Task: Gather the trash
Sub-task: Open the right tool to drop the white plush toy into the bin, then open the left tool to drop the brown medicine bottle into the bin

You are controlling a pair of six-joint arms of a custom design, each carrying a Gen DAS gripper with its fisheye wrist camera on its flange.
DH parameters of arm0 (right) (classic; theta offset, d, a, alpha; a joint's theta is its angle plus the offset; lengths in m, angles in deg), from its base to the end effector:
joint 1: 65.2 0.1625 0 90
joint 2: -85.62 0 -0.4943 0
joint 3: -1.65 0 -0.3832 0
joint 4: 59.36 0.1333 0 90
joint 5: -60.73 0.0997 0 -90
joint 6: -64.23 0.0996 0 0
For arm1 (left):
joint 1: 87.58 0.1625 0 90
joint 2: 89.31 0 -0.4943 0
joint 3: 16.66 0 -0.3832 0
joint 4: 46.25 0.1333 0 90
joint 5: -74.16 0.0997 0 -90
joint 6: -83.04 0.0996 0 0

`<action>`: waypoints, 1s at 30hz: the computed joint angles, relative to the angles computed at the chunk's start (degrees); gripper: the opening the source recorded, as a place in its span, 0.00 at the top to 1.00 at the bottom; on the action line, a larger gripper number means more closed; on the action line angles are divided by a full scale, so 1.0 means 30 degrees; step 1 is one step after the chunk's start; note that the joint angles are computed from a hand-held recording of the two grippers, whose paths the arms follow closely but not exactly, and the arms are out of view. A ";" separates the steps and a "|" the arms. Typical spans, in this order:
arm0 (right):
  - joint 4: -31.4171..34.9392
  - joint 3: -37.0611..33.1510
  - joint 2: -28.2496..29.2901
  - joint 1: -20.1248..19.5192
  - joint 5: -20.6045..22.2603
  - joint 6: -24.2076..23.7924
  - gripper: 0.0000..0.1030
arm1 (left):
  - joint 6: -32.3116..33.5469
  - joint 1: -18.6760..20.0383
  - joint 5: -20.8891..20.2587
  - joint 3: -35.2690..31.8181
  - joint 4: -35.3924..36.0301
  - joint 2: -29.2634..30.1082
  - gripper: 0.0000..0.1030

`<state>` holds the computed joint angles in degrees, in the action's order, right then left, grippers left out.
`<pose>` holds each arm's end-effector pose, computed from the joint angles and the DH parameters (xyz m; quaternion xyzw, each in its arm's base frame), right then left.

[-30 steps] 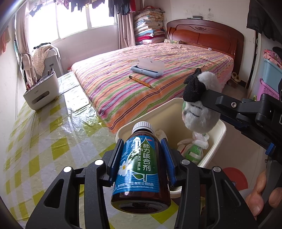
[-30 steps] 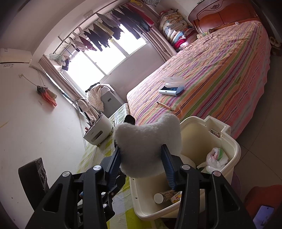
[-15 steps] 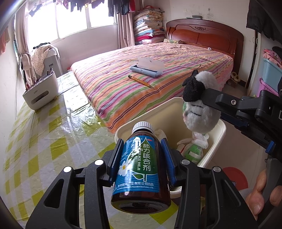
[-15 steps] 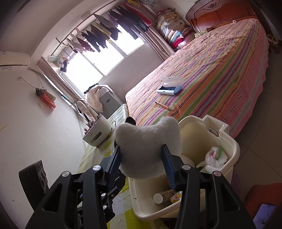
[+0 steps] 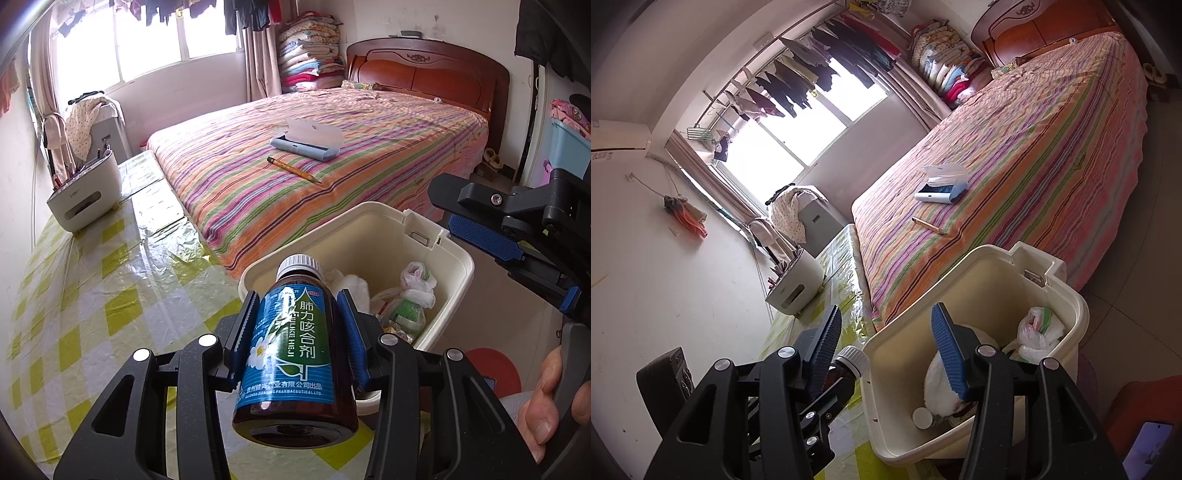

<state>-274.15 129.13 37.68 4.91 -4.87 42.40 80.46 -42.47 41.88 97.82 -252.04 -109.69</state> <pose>-0.0181 -0.5627 0.1596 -0.0966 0.9007 -0.4208 0.0484 -0.2328 -0.5419 -0.0602 0.2257 0.8350 -0.3417 0.3676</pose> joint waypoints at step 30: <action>-0.1210 0.0230 -0.0035 -0.0750 0.1052 0.1537 0.51 | 0.1976 -0.0143 0.1077 -0.1436 -0.2037 0.1209 0.59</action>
<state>-277.78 129.82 37.58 2.66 -1.71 47.01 86.39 -42.90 45.11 93.51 -258.15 -106.06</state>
